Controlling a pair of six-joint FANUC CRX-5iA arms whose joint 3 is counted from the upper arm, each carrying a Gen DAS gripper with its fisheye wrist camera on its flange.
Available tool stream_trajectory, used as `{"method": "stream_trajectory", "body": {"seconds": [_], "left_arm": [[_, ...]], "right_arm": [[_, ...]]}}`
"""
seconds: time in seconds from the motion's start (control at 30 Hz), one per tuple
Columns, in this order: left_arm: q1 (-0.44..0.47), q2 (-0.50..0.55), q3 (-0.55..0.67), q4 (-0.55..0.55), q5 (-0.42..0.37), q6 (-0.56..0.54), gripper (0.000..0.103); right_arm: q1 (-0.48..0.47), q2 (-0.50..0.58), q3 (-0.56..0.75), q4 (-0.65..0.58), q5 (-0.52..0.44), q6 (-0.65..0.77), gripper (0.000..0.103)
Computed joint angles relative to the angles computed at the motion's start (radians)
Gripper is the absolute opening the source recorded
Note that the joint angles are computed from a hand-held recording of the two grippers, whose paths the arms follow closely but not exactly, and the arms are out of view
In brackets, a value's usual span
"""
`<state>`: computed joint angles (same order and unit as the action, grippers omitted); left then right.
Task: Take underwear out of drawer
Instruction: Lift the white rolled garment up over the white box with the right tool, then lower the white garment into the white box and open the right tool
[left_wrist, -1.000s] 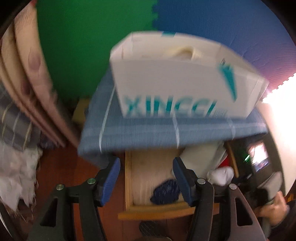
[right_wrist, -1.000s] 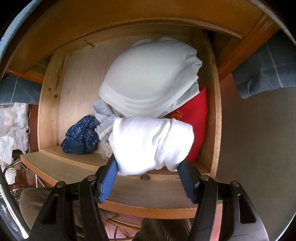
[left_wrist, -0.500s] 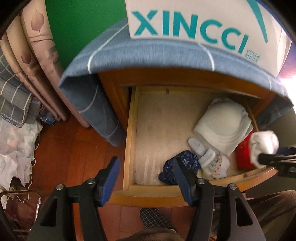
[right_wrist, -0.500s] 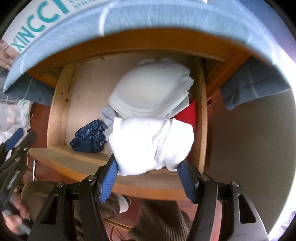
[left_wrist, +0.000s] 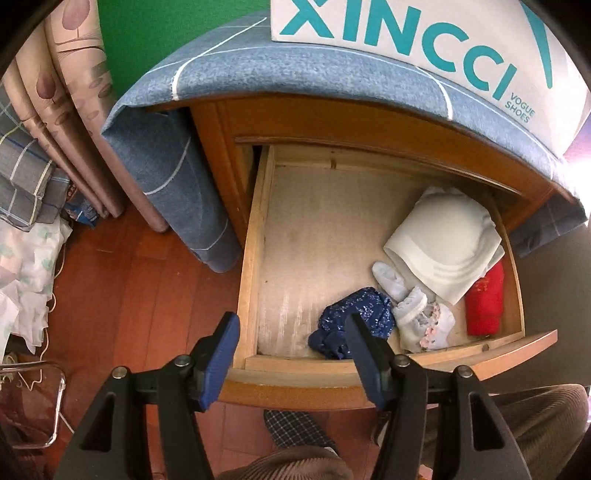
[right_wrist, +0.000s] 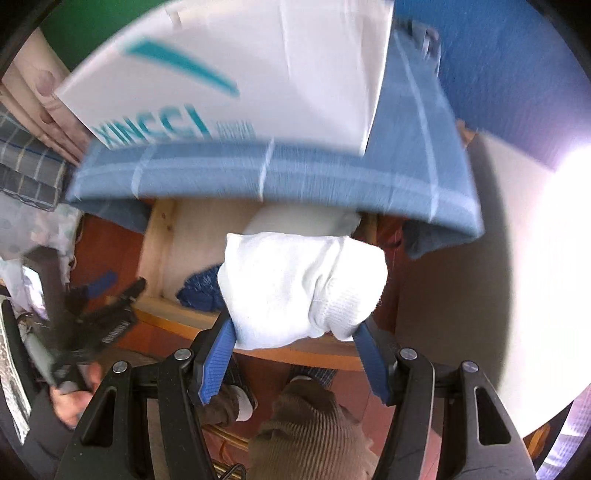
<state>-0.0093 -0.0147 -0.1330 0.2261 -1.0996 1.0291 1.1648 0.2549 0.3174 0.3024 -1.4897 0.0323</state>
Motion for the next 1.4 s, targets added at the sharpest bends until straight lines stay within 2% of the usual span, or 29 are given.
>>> {"method": "stream_trajectory", "body": {"seconds": [0.2, 0.4, 0.63, 0.87, 1.17, 1.3, 1.4], "left_arm": [[0.010, 0.002, -0.005, 0.018, -0.002, -0.003, 0.061], [0.021, -0.002, -0.017, 0.041, 0.005, -0.003, 0.061], [0.034, -0.006, -0.024, 0.063, 0.008, -0.011, 0.061], [0.029, -0.005, -0.020, 0.049, 0.007, -0.011, 0.061], [0.026, -0.002, -0.020, 0.043, 0.006, -0.009, 0.061], [0.021, 0.001, -0.014, 0.031, 0.003, -0.004, 0.061], [0.017, 0.000, -0.012, 0.020, 0.005, 0.000, 0.061]], "right_arm": [[0.013, 0.019, 0.135, 0.120, -0.122, 0.047, 0.060], [-0.016, 0.103, 0.326, 0.195, -0.209, 0.142, 0.060], [-0.099, 0.238, 0.546, 0.206, -0.274, 0.261, 0.060], [-0.175, 0.356, 0.699, 0.173, -0.326, 0.338, 0.060], [-0.230, 0.423, 0.733, 0.129, -0.329, 0.348, 0.061], [-0.232, 0.473, 0.806, 0.134, -0.373, 0.378, 0.066], [-0.229, 0.466, 0.797, 0.141, -0.372, 0.370, 0.069]]}}
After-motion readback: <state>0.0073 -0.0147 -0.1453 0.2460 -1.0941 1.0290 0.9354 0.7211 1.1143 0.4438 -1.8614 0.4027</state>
